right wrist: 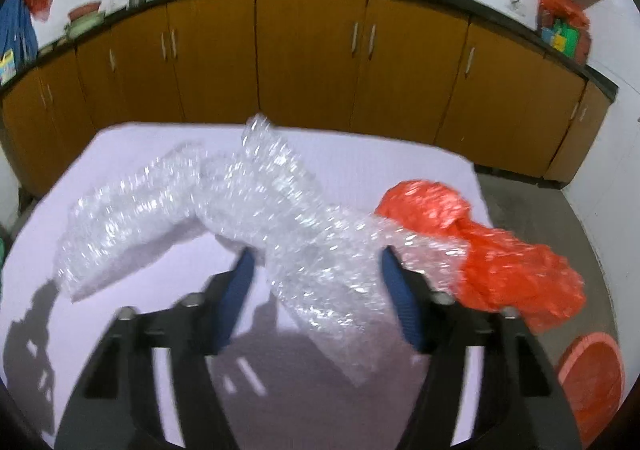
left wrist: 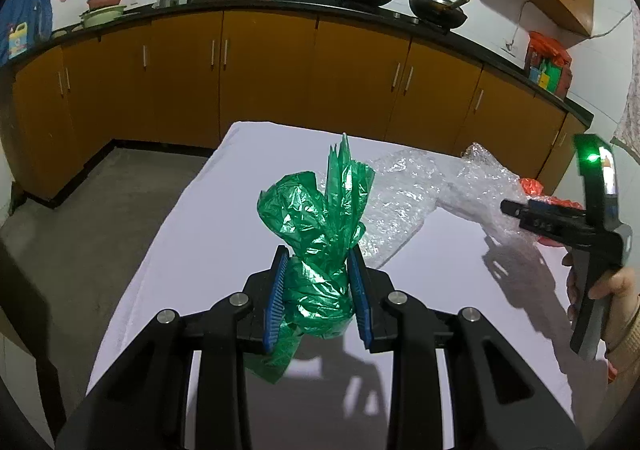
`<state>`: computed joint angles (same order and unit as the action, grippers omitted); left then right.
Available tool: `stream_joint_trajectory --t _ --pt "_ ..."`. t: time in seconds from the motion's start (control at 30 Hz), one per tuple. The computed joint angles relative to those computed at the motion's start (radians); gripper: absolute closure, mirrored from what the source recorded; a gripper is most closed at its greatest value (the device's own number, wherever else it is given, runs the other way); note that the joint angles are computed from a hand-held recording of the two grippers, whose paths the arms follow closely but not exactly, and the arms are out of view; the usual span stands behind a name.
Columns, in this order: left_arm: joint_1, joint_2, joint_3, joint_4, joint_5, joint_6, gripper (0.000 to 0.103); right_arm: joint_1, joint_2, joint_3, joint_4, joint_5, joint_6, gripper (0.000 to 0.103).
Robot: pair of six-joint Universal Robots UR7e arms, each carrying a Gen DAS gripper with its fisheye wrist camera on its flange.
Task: Collect trash
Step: 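Grasp the bubble wrap bundle with the right tool, then carry the green bag and the bubble wrap over the basket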
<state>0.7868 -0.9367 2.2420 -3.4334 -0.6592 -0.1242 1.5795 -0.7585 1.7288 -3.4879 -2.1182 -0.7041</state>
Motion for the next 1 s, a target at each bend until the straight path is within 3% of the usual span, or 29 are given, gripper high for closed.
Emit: stream_joint_trajectory --t 0.07,0.17,0.43,0.63,0.77,1.0 --pt "0.000 0.001 0.001 -0.002 -0.001 -0.001 0.072 -0.003 0.001 -0.006 0.060 -0.011 0.005 0.081" --pt "-0.001 0.007 0.001 -0.005 -0.007 -0.003 0.072 -0.016 -0.035 0.040 0.085 0.031 0.037 0.088" --pt "-0.023 0.017 0.000 -0.008 -0.021 0.008 0.072 -0.067 -0.233 0.274 0.093 0.223 0.157 0.091" --pt "-0.066 0.022 0.008 -0.011 -0.041 0.018 0.072 -0.099 -0.382 0.441 0.049 0.299 0.192 0.091" --pt "-0.100 0.034 0.001 -0.007 -0.063 0.026 0.072 -0.121 -0.481 0.528 -0.001 0.334 0.205 0.091" --pt "-0.167 0.070 -0.017 -0.023 -0.126 0.054 0.072 -0.157 -0.642 0.633 -0.089 0.316 0.216 0.091"
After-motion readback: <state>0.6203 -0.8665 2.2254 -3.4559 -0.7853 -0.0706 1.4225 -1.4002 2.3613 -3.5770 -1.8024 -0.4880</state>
